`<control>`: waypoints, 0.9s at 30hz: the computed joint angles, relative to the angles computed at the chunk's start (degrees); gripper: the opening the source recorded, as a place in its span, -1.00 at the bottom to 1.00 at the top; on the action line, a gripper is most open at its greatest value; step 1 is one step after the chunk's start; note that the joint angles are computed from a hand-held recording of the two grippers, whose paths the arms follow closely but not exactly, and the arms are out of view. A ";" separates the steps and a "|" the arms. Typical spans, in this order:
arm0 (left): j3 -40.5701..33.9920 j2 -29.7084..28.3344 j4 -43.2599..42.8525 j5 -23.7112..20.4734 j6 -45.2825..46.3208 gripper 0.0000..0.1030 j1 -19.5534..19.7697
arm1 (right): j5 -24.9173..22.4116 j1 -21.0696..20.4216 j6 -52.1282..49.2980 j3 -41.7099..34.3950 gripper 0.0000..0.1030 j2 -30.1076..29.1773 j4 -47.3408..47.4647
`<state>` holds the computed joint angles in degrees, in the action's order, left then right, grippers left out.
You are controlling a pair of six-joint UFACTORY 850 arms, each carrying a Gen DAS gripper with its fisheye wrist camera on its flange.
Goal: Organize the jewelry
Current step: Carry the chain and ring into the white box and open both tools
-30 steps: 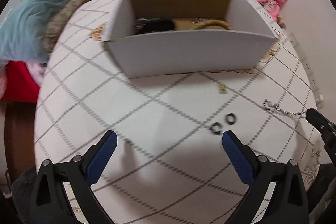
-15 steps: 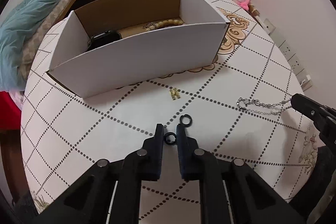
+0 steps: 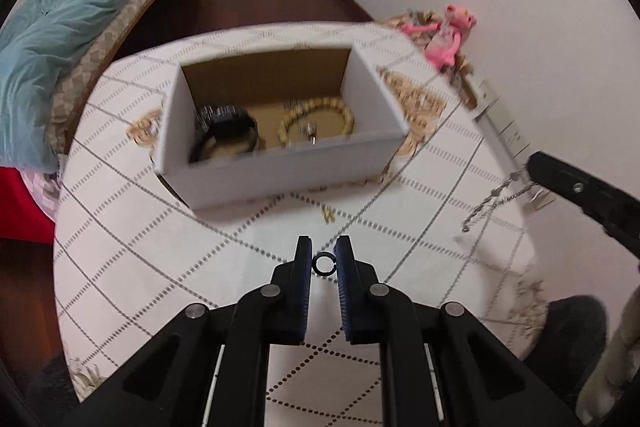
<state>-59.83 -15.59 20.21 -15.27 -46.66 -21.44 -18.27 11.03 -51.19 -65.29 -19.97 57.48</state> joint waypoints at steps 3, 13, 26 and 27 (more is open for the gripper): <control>-0.83 1.93 -5.70 -0.01 6.56 -0.82 1.40 | -2.42 -0.06 -1.22 -2.28 -0.96 0.42 1.20; -11.46 -1.36 -18.24 -3.13 23.64 -0.82 8.06 | -7.53 2.84 4.11 -17.91 -0.96 -6.32 -6.23; -24.26 -14.41 -32.87 -11.86 37.60 -0.81 13.24 | -17.64 6.00 24.46 -38.53 -0.96 -24.21 -27.07; -24.80 -14.99 -33.04 -12.23 37.26 -0.81 13.41 | -18.74 6.16 25.45 -39.79 -0.96 -25.23 -28.35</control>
<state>-84.63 -30.58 -12.84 -27.51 -9.39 -8.03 -37.01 17.19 -25.75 -105.08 -45.20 29.13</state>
